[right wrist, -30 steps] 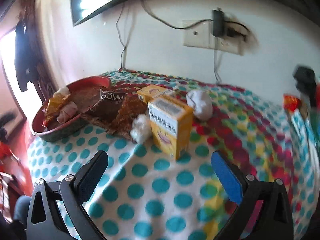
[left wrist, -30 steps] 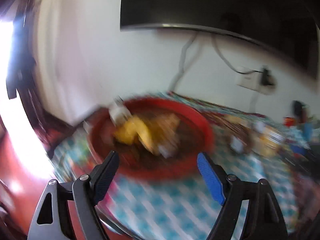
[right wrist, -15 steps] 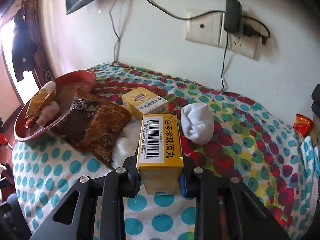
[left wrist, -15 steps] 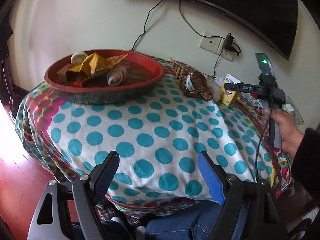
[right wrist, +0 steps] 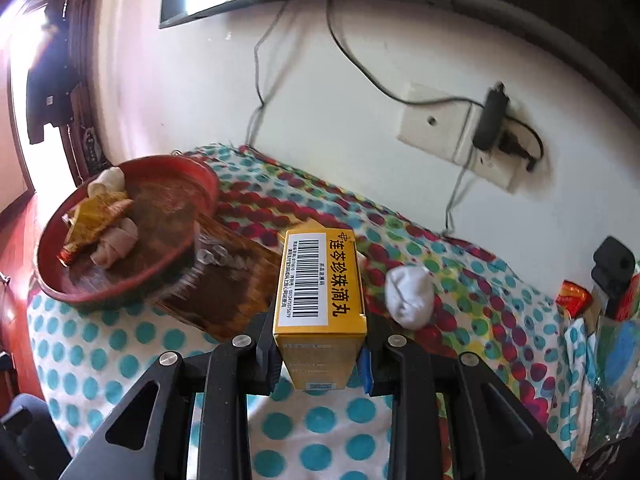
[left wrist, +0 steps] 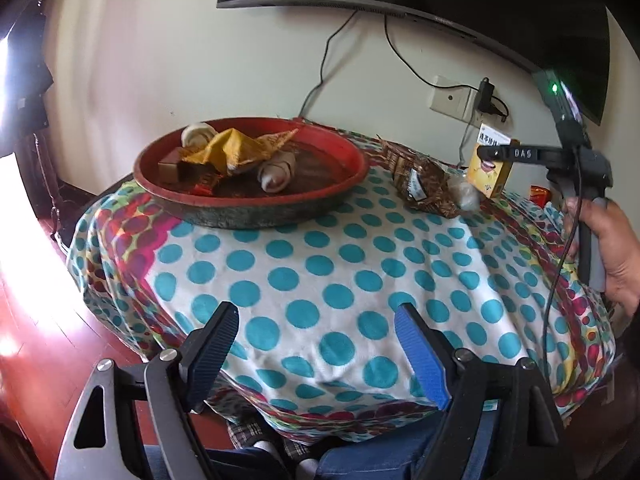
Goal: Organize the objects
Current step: 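Carry the yellow medicine box over the red tray and open the right gripper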
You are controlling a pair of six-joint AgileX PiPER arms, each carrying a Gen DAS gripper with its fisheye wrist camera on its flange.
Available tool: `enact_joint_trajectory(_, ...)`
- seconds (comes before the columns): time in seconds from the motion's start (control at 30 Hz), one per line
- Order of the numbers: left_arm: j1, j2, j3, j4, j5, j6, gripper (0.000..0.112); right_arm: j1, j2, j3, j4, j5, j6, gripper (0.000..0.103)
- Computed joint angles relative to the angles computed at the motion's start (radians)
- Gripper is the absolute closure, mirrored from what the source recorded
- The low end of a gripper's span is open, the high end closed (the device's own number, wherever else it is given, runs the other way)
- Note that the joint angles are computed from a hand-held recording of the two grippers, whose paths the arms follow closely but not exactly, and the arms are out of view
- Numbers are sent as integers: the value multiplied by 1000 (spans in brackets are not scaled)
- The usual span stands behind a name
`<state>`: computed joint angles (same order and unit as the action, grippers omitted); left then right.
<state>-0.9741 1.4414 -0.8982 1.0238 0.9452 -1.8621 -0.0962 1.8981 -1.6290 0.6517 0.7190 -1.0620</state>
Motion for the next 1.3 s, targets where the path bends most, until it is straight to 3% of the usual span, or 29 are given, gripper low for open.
enact_joint_trajectory(0.27,-23,-38,21,34,100,-69,30,122,-103,83,-142,-55,164,76)
enact_joint_trajectory(0.57,-29,-128,65,23,126,-135,30,290,-134,43,-339,-84,418,76)
enact_joint_trajectory(0.87,-6,-277,164,-20,171,-200,30,530,103,-285,-567,15,727,76)
enact_joint_trajectory(1.13,-7,-345,231,-22,227,-175,30,598,291,-593,-620,141,764,76)
enact_joint_trajectory(1.3,30,-408,274,-39,217,-207,30,595,383,-774,-605,233,763,76)
